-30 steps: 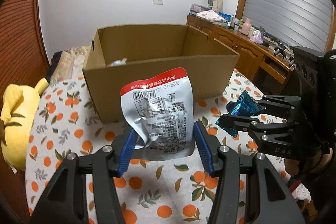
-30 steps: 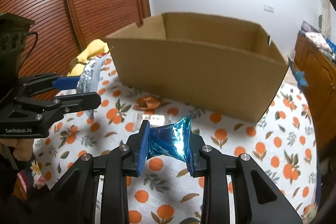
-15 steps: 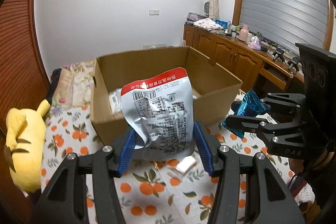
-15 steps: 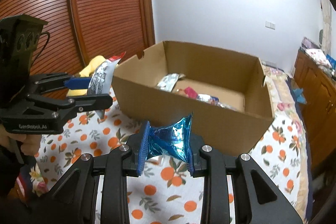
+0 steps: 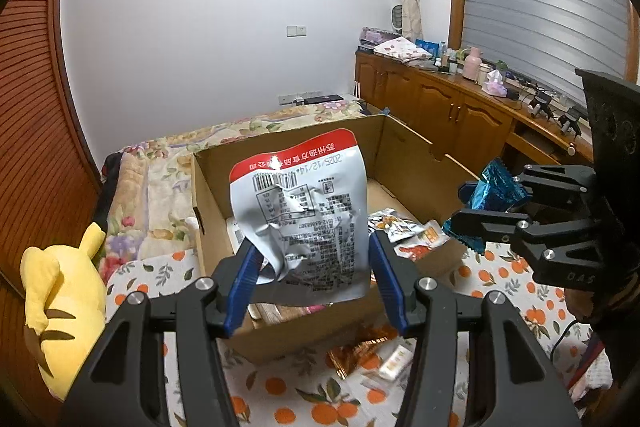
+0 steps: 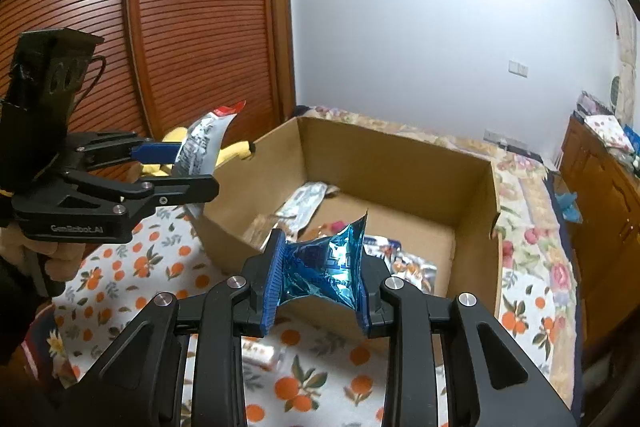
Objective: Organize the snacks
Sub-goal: 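Carry both snacks over the box and open the left tool to drop the white packet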
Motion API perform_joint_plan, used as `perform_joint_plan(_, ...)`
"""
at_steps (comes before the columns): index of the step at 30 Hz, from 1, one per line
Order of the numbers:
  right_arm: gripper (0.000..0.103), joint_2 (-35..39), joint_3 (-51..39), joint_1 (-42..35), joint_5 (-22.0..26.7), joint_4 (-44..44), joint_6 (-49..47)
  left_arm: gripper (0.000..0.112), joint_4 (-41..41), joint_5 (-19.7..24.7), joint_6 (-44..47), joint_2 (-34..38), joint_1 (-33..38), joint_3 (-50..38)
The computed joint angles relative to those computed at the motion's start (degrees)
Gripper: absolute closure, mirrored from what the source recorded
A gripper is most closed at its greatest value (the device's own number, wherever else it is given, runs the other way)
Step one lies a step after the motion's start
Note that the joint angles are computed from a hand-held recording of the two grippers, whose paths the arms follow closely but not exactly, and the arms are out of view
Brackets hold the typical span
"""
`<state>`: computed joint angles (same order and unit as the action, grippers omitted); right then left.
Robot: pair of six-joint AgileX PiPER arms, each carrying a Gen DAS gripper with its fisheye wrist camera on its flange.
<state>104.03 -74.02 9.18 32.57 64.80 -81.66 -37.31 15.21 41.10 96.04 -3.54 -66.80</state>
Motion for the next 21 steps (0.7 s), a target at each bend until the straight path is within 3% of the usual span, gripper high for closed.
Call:
perform_joint_plan(9, 0.074, 7.51, -9.52, -0.25, 1.13, -3.98, 5.52, 0.059, 7.17, 2.93, -8.16, 9.20, -0.48, -10.08)
perform_joint_plan(21, 0.074, 14.42, -18.11, 0.90, 2.10, -11.05, 13.05, 0.058, 19.56, 4.88, -20.11, 14.00, -2.22, -16.07)
